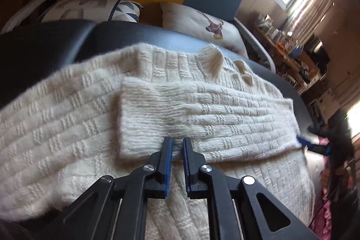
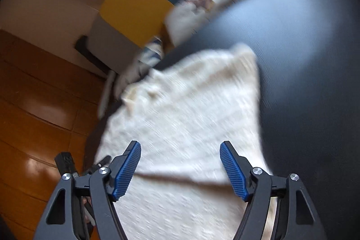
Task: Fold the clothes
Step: 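Release the sleeve with the left gripper and smooth it with the right gripper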
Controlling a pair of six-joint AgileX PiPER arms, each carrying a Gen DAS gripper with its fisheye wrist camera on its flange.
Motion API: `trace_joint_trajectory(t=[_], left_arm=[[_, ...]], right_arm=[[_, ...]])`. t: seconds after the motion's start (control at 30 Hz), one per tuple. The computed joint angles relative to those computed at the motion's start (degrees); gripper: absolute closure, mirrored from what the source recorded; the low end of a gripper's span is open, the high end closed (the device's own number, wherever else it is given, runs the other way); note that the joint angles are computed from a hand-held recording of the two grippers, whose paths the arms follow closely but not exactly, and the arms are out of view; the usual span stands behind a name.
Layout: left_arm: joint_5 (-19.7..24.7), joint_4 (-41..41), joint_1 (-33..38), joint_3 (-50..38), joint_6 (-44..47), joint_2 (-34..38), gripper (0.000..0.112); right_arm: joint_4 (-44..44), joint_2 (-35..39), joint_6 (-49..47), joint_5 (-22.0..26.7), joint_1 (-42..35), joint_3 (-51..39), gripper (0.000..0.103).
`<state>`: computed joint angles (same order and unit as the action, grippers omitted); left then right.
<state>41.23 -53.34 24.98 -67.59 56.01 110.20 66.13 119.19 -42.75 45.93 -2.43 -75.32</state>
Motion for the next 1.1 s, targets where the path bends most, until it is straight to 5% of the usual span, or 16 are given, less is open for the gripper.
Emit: trace_joint_trajectory(t=[0.13, 0.33, 0.5, 0.67, 0.83, 1.1], left_arm=[[0.47, -3.00, 0.97, 0.13, 0.07, 0.88, 0.104], [3.73, -7.62, 5.52, 4.95, -0.14, -4.13, 0.100], [14.30, -10.19, 21.68, 8.35, 2.21, -8.02, 0.099], [21.48, -7.90, 43.77, 2.22, -1.79, -3.34, 0.099], [23.22, -4.18, 59.24, -9.14, -10.36, 5.39, 0.099], [26.09, -4.35, 66.59, -18.91, -19.10, 14.33, 0.096]], right_arm=[[10.65, 0.07, -8.20, -0.62, -1.82, 4.88, 0.032], [9.46, -3.66, -6.31, -5.64, 0.61, 7.49, 0.032], [5.02, -8.11, -0.76, -13.92, 9.86, 6.04, 0.017], [-6.39, -3.26, 9.88, -13.12, 22.68, -6.33, 0.015], [-26.74, 6.10, 28.77, -10.49, 34.54, -24.33, 0.015], [-57.29, 19.50, 52.13, -0.23, 43.59, -51.63, 0.015]])
